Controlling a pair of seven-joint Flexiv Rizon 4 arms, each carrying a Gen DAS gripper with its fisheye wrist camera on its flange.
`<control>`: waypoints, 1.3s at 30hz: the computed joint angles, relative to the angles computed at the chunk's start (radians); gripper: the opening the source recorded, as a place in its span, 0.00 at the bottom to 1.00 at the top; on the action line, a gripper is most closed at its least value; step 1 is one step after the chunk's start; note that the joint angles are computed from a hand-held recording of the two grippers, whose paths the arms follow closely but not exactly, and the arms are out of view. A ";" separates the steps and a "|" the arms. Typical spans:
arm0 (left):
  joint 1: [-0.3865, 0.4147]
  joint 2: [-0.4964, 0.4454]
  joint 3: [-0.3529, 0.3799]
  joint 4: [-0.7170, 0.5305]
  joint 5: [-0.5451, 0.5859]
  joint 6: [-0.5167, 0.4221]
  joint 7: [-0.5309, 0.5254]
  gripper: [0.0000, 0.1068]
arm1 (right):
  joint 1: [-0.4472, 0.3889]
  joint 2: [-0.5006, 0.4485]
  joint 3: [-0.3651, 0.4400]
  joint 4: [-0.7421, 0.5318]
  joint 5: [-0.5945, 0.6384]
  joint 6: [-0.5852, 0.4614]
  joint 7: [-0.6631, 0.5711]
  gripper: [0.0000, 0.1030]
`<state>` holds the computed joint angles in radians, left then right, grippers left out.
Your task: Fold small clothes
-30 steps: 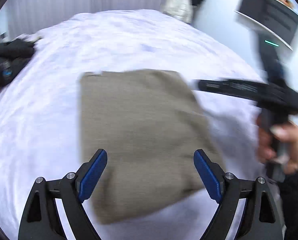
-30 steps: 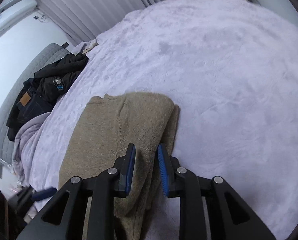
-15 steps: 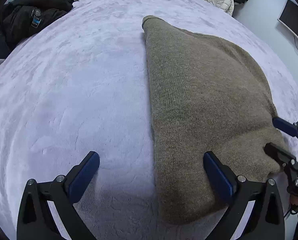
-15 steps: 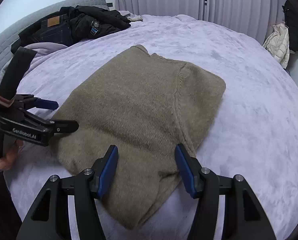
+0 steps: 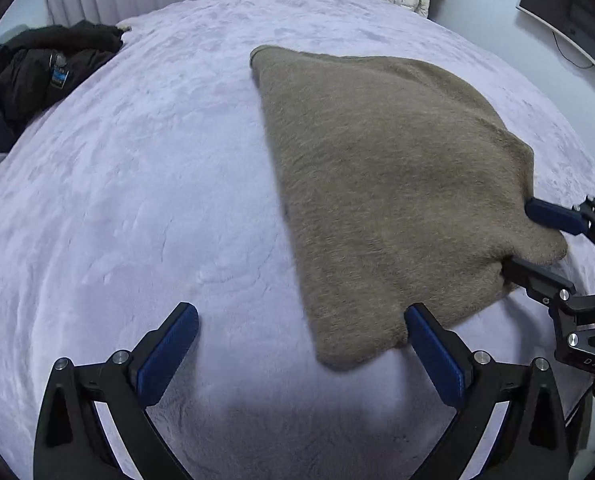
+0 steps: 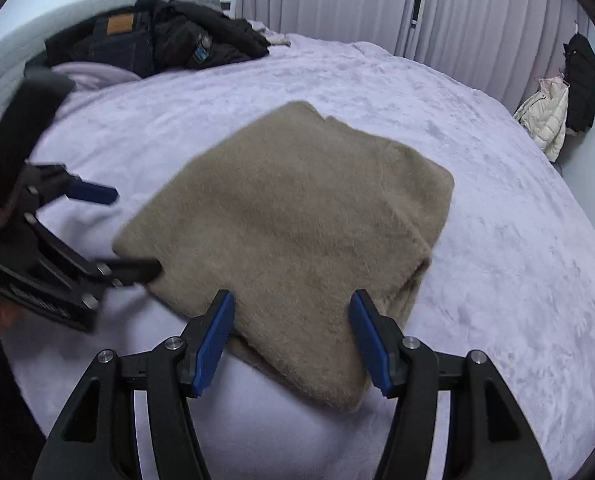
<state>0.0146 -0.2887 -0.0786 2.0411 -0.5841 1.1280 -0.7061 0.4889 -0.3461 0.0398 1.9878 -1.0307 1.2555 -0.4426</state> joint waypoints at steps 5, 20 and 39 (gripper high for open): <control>0.027 -0.026 -0.009 -0.019 -0.054 -0.051 0.042 0.96 | -0.044 0.007 -0.021 0.064 0.024 0.156 0.044 0.62; 0.031 -0.062 0.014 -0.084 0.029 -0.102 -0.096 0.96 | -0.035 0.033 0.019 0.038 0.062 -0.088 0.074 0.67; -0.086 -0.336 0.044 -0.648 0.270 -0.330 -0.444 0.96 | -0.159 -0.168 0.129 -0.292 0.366 -0.025 -0.353 0.72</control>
<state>-0.0716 -0.6245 -0.0347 1.3936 -0.3139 0.7984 -1.1497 0.3296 -0.5137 0.1687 1.6960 -0.6648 1.2309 -0.7952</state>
